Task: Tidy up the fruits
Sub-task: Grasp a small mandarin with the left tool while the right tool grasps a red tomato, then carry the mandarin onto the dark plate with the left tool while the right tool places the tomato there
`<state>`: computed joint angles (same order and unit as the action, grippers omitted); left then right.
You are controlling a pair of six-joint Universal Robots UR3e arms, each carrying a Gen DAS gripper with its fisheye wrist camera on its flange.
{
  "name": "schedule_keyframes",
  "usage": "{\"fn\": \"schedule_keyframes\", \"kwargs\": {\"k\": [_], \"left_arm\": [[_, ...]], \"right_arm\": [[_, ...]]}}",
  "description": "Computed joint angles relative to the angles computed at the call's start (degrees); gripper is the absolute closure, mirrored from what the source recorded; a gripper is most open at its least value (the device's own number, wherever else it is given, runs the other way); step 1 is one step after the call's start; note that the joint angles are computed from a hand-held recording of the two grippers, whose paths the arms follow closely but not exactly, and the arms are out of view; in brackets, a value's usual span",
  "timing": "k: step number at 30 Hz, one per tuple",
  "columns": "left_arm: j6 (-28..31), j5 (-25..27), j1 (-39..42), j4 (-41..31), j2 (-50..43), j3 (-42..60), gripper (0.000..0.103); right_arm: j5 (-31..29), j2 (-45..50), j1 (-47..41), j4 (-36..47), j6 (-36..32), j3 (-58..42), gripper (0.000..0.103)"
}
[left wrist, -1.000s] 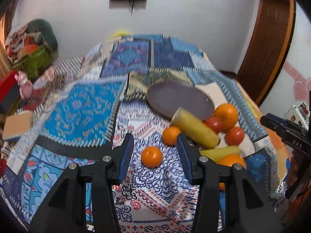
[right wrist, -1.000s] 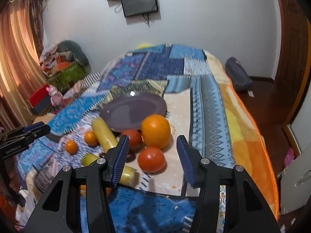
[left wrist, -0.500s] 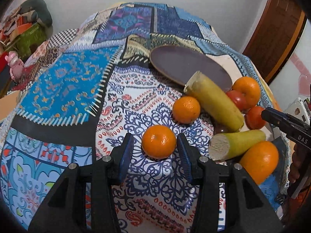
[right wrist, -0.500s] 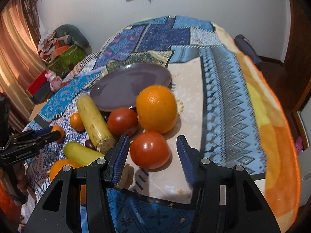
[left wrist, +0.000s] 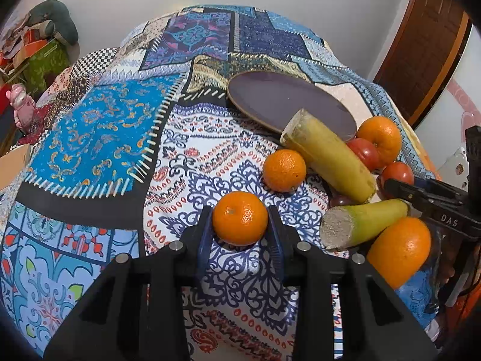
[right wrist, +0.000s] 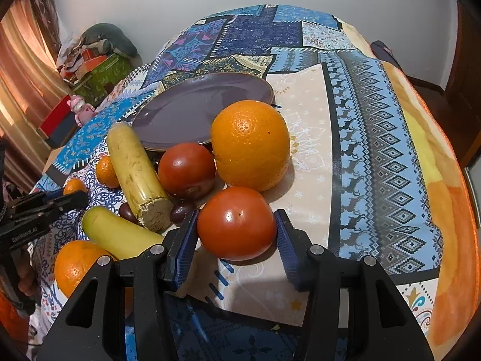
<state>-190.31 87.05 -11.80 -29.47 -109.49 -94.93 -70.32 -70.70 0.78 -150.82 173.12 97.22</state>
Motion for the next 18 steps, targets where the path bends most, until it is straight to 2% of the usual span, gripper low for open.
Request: {"fn": "schedule_keyframes", "kwargs": {"k": [9,18], "left_arm": [[1.3,2.1,-1.1,-0.7,1.6,5.7,0.068],[2.6,3.2,-2.2,-3.7,-2.3,18.7,0.068]], "right_arm": [[2.0,-4.5,-0.9,-2.0,0.5,0.1,0.057],[0.9,-2.9,0.5,-4.9,2.3,-7.9,0.057]]}}
